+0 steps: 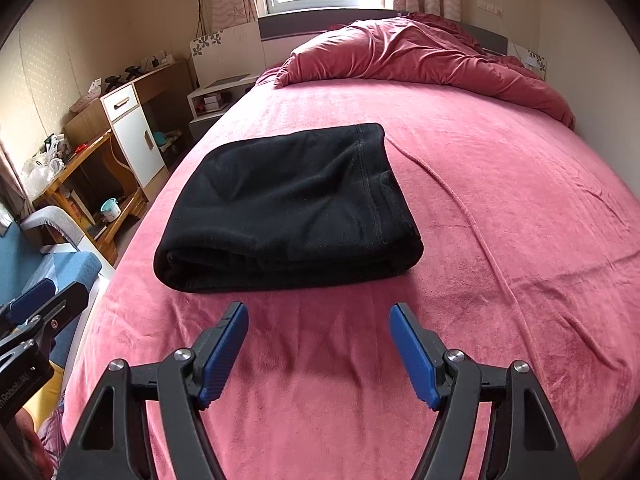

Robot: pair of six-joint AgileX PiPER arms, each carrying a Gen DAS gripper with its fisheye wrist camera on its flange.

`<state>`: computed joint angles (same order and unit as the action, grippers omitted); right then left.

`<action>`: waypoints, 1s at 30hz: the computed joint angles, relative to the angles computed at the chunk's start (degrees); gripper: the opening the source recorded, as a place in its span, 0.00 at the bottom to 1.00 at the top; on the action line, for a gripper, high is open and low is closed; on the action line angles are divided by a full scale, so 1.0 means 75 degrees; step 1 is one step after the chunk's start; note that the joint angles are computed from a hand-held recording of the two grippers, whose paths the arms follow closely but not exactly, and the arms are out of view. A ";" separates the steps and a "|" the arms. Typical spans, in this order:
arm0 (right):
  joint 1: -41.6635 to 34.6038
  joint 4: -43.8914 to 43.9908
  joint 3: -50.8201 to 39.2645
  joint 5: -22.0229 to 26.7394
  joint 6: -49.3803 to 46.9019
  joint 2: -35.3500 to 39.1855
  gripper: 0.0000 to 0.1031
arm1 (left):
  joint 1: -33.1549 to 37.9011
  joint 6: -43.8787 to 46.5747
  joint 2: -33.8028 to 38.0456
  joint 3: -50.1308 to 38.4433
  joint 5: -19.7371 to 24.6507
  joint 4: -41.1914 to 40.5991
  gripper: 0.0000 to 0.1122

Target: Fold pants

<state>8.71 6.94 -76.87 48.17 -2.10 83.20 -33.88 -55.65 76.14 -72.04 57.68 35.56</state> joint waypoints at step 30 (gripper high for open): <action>0.0104 -0.0188 0.0303 -0.0061 0.0280 -0.0190 0.72 | -0.0081 -0.0254 0.0028 0.0089 0.0176 0.0031 0.62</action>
